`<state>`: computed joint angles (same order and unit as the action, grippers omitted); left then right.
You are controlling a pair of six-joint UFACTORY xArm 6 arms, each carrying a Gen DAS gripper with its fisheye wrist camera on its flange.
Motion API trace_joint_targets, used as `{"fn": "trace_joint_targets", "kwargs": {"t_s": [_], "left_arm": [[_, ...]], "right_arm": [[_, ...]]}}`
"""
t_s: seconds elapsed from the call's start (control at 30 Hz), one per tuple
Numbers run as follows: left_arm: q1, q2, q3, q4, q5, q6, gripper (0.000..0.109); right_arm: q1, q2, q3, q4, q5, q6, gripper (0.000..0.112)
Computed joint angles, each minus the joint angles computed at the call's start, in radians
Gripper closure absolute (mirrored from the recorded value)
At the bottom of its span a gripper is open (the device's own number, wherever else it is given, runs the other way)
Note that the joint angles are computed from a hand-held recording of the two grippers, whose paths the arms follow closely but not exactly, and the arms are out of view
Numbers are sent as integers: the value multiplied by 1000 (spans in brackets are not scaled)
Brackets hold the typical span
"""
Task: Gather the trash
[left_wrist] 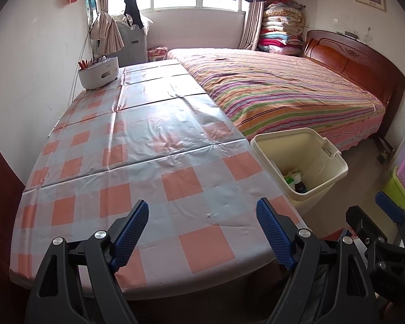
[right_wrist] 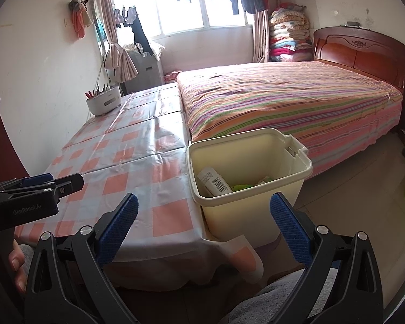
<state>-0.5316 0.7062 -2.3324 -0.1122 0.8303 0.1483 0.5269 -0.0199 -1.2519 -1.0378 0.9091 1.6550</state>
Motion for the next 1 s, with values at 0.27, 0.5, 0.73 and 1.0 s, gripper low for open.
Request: {"fn": "trace_joint_targets", "kwargs": {"t_s": [0.27,0.5,0.73,1.0], "left_arm": [[-3,23,-39,7,29,6,29],[-5,37,-62,-5,50,25,29],[-9,58,-97,-16,77,41,29],[-20,29,-38,-22,27,84,29]], "right_arm": [[-9,-2,9,3,-16,4,16],[-13,-7,18,1,-17,9,16],[-16,-9,23,2,-21,10,16],[-16,-10,26,1,-22,17,16]]}}
